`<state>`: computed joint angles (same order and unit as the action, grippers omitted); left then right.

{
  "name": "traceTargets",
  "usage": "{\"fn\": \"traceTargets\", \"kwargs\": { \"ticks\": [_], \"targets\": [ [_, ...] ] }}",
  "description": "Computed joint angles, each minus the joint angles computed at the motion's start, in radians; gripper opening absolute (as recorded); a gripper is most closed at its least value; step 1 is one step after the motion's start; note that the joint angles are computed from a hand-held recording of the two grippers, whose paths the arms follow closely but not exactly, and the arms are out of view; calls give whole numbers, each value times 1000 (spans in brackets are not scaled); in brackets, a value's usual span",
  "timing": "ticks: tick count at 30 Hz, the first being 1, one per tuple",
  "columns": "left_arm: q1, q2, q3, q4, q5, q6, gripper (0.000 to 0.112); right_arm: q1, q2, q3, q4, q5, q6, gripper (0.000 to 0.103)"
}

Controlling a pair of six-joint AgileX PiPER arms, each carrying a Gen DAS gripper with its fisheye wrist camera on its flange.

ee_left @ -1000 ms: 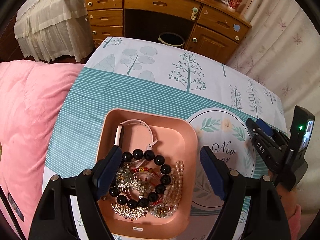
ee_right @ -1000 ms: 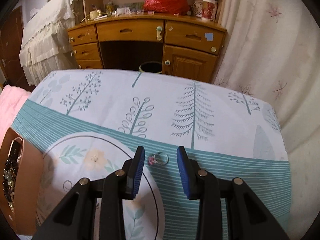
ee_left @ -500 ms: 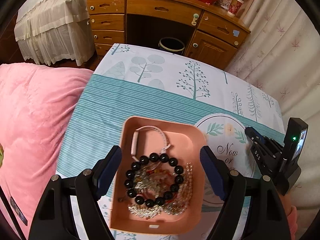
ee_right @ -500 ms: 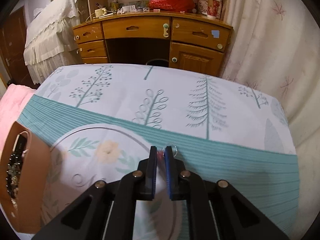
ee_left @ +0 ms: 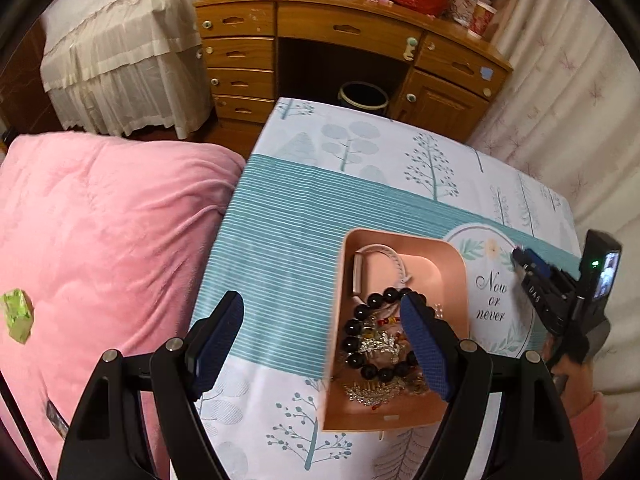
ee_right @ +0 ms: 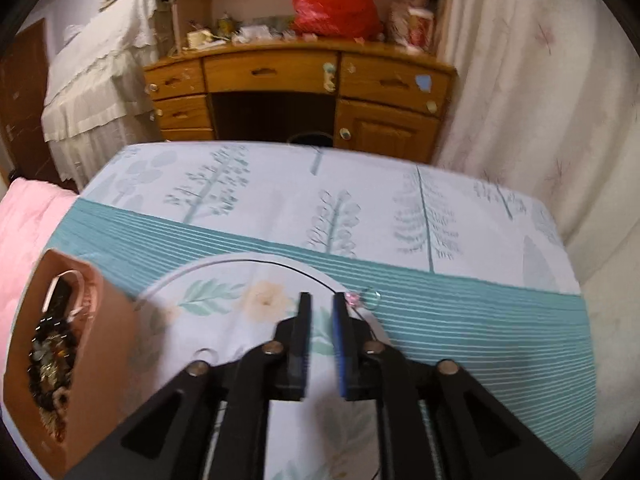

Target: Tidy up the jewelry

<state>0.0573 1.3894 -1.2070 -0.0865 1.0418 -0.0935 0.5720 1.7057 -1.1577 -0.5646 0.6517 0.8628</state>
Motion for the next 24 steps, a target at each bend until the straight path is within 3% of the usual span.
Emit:
{"fn": "traceTargets", "kwargs": {
  "ticks": [6, 11, 13, 15, 24],
  "targets": [
    [6, 3, 13, 24, -15, -50, 79, -48, 16, 34, -21, -65, 32, 38],
    [-11, 19, 23, 28, -25, -87, 79, -65, 33, 30, -60, -102, 64, 37],
    [-23, 27, 26, 35, -25, -98, 79, -64, 36, 31, -73, -108, 74, 35],
    [-30, 27, 27, 36, -23, -98, 79, -64, 35, 35, -83, -117, 83, 21],
    [-40, 10, 11, 30, -1, -61, 79, -42, 4, 48, 13, -105, -10, 20]
  ]
}}
